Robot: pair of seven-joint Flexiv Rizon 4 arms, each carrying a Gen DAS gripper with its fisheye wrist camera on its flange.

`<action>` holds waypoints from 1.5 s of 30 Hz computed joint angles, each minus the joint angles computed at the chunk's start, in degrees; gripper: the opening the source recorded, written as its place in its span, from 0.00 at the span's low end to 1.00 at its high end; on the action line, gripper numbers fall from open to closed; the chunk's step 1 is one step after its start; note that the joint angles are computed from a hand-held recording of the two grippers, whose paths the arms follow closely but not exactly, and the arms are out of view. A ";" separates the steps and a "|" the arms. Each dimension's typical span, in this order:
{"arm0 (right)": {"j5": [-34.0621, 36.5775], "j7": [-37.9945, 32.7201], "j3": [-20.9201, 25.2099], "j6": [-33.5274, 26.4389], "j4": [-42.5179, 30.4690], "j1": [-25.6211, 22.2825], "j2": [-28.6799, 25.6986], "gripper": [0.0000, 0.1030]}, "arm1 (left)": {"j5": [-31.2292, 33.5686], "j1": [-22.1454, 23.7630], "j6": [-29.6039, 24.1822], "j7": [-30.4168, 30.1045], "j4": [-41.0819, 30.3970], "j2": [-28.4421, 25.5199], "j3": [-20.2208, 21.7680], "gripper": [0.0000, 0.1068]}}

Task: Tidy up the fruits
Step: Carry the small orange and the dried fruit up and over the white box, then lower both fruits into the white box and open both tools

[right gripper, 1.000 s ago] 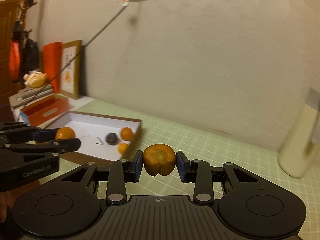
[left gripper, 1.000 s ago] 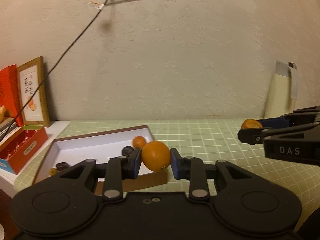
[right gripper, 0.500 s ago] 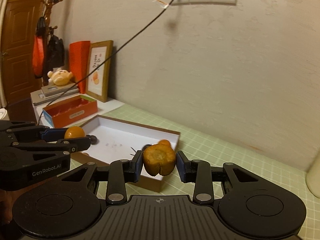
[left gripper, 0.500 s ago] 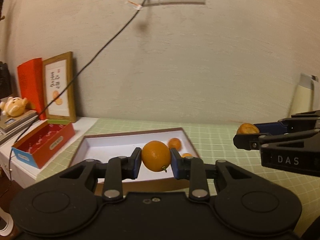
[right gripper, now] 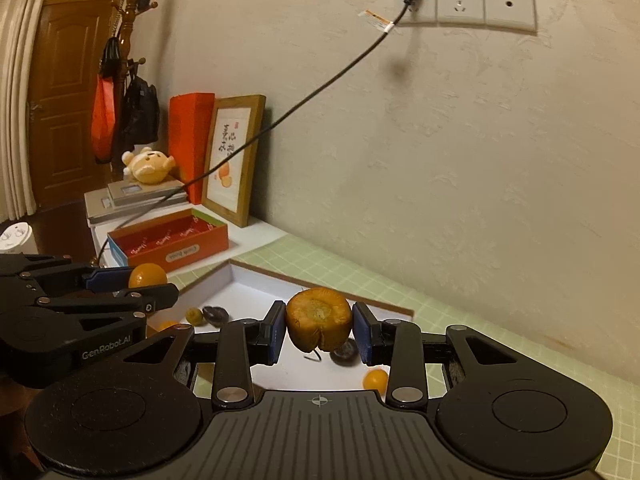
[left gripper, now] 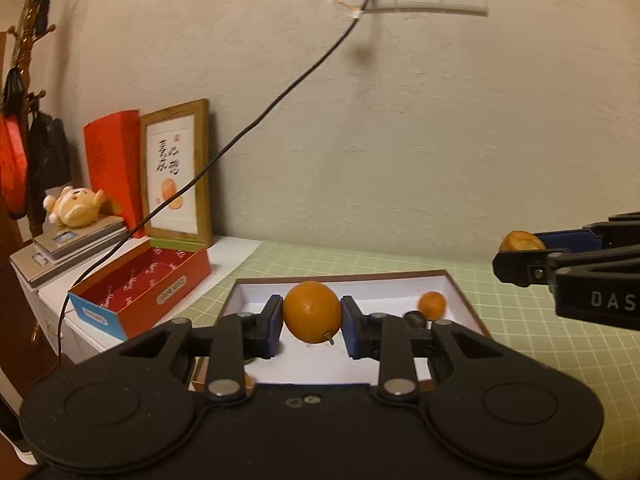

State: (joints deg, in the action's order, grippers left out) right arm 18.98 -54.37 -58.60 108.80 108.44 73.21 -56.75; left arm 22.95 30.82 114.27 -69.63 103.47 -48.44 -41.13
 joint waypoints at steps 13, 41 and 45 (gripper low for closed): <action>-2.93 1.67 1.80 -2.13 -7.81 -5.83 -2.81 0.35 | -2.67 -2.95 -1.82 1.39 -5.19 -2.30 1.82 0.20; -13.95 6.08 10.05 -7.19 -20.34 -21.08 -4.96 0.35 | -15.56 -11.47 -10.18 14.74 -19.04 -9.74 4.64 0.20; -15.95 6.74 11.68 -7.95 -22.62 -23.55 -5.39 0.35 | -17.75 -13.16 -11.34 16.57 -21.51 -10.96 5.71 0.20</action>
State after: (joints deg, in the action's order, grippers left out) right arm 3.02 -47.63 -46.92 100.85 85.82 49.67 -62.14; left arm 5.21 17.67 102.93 -53.05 81.96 -59.41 -35.42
